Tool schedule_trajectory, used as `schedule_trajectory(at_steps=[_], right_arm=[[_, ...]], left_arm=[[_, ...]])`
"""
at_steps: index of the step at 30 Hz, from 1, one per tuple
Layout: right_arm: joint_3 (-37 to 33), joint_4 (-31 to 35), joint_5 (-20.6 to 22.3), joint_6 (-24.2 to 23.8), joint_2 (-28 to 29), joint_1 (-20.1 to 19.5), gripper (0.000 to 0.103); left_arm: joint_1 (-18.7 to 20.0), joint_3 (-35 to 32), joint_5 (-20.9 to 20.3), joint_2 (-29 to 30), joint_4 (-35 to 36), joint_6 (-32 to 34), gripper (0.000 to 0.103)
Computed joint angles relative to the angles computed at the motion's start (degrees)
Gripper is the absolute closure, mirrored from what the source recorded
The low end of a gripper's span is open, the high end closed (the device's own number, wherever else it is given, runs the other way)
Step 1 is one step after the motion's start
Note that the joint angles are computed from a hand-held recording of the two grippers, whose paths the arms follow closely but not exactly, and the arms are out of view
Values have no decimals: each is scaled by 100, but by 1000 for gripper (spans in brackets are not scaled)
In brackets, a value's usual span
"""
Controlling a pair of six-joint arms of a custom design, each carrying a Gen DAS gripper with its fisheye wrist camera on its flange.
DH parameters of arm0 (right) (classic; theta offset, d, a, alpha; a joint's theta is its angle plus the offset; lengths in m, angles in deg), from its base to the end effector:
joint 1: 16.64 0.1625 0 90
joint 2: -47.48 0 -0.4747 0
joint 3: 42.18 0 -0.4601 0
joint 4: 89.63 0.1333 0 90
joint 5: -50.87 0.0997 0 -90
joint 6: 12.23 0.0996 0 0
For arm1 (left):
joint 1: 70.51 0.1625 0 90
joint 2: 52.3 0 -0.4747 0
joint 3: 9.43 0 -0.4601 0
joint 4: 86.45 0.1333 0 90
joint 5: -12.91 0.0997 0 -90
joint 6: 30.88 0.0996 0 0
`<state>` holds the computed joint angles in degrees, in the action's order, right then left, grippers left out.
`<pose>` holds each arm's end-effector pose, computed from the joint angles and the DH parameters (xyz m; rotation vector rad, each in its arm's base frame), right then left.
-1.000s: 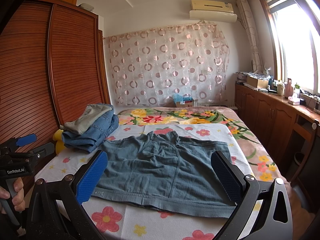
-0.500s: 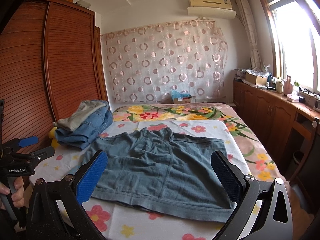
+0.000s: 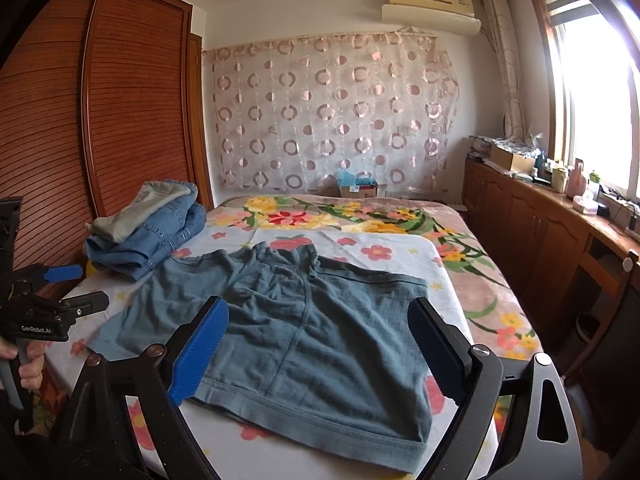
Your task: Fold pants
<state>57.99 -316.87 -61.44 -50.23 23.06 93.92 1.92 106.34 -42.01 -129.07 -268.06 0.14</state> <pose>0.3261 -0.5976 -0.0436 0.8924 -2.1449 1.2876 0.0031 -0.6214 0.3648 0.6051 2.1945 -1.0209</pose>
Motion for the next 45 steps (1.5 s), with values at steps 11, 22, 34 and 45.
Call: schedule_trajectory(at_steps=[11, 22, 34, 45], right_arm=[[-537, 1117, -390, -9, -191, -212, 24], [-1767, 3489, -905, 937, -197, -465, 60], [-2636, 4943, -1112, 1665, -52, -365, 77], [-2384, 3980, -1651, 1237, -137, -206, 101]], left_arm=[[176, -272, -45, 193, 410, -73, 1], [300, -348, -3, 274, 772, -219, 1], [364, -394, 68, 331, 1008, -270, 1], [449, -425, 1, 297, 1136, -382, 1]])
